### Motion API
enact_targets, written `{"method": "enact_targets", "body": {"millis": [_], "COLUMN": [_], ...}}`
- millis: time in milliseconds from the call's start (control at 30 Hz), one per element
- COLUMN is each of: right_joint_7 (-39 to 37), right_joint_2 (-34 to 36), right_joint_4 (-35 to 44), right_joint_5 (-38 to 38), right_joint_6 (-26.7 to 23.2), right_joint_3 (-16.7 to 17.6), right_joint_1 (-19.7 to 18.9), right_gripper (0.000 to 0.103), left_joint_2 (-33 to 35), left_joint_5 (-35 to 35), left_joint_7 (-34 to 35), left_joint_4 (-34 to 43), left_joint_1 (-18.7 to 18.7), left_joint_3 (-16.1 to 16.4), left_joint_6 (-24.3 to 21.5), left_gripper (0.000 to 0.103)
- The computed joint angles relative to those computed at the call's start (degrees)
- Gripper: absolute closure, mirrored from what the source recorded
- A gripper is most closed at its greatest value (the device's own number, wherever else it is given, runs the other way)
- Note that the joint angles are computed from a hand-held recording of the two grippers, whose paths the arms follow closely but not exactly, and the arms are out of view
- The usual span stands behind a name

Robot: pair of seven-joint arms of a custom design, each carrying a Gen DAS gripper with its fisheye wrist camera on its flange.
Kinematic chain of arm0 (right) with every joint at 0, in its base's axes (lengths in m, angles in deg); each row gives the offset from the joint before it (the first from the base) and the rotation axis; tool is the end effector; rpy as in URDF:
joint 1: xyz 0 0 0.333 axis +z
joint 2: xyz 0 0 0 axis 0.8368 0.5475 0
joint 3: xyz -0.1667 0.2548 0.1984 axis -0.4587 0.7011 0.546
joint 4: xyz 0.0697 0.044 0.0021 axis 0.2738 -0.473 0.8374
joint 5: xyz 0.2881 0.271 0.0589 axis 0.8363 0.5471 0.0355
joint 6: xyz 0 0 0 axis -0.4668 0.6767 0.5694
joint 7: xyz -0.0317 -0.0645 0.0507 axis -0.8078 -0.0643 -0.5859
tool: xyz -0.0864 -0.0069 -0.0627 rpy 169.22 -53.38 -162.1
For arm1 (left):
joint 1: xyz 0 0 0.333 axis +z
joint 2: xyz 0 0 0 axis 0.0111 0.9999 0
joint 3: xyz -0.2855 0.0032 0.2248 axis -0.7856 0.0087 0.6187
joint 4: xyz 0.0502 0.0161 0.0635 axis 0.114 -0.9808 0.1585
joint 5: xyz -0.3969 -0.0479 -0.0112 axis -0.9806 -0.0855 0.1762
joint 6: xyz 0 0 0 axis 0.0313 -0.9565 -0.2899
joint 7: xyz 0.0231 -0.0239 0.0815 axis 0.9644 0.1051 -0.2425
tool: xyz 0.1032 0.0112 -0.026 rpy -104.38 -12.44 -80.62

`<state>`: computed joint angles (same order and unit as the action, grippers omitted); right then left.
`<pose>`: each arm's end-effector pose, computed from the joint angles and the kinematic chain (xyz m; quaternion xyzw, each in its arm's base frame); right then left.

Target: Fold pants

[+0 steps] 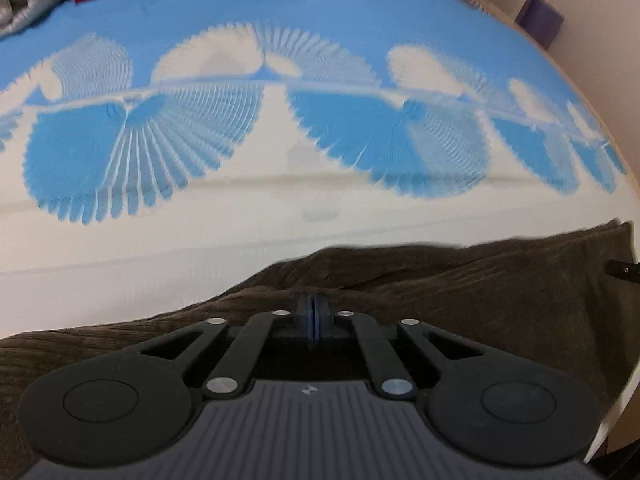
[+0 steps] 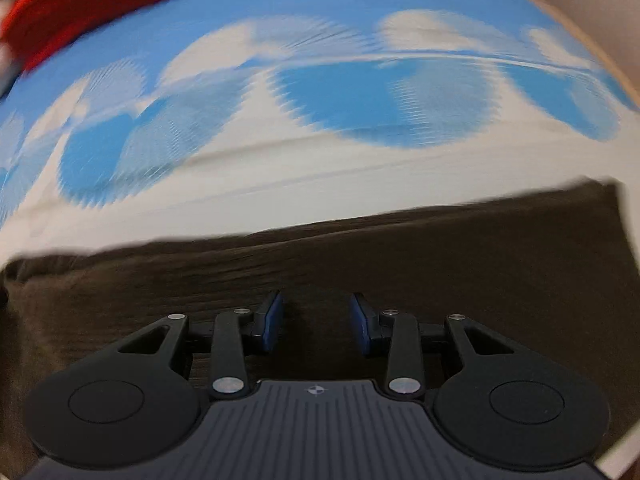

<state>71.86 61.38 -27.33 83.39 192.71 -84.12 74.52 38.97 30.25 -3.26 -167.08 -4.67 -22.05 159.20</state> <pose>0.5731 0.2310 0.5093 -0.7239 0.6422 -0.1301 0.2160 0.4751 -0.1404 0.4918 -0.7638 0.5931 -0.2209 0.1263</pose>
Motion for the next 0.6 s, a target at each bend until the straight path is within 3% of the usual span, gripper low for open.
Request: {"method": "enact_targets", "body": {"millis": [133,233,300,333,400,467,600], "right_joint_7": [10.7,18.1,22.1,22.6,22.5,20.5,10.6], "right_joint_2": [-8.4,-14.5,-18.4,-20.1,-22.9,-23.9,-22.3], "right_joint_4": [-10.0,-17.0,-21.8,-23.8,-27.6,-30.2,-31.8], "right_joint_5": [-5.8,-9.3,-8.9,-7.7,-2.5,4.4,18.1], "right_joint_6": [9.4,13.5,15.4,15.5,15.7,17.9,19.8], "right_joint_3": [-3.3,-4.0,-4.3,-4.8,-7.0,-10.3,-18.1], "right_joint_1": [-4.5,-10.4,-14.6,-15.8,-16.9,-15.6,-8.4], "right_gripper": [0.064,0.064,0.064,0.064,0.062,0.062,0.062], "left_joint_2": [-2.7,-0.2,3.1,2.8,1.7,-1.9,-9.3], "left_joint_5": [-9.0,-3.5,5.0,6.9,9.1,6.6,3.9], "left_joint_7": [9.8,7.9,1.2,-1.0,-5.0,-5.1,-4.1], "left_joint_4": [-1.8,-0.9,0.7,0.4,2.6,2.7,2.2], "left_joint_1": [-5.2,-2.5,0.5,0.2,-0.5,-2.5,-5.6], "left_joint_3": [2.7,-0.6,-3.7,-3.6,-4.2,-3.5,-4.0], "left_joint_6": [4.4,0.3,-6.1,-5.6,-10.2,-10.9,-14.0], "left_gripper": [0.095,0.093,0.093,0.093,0.092,0.088,0.077]}}
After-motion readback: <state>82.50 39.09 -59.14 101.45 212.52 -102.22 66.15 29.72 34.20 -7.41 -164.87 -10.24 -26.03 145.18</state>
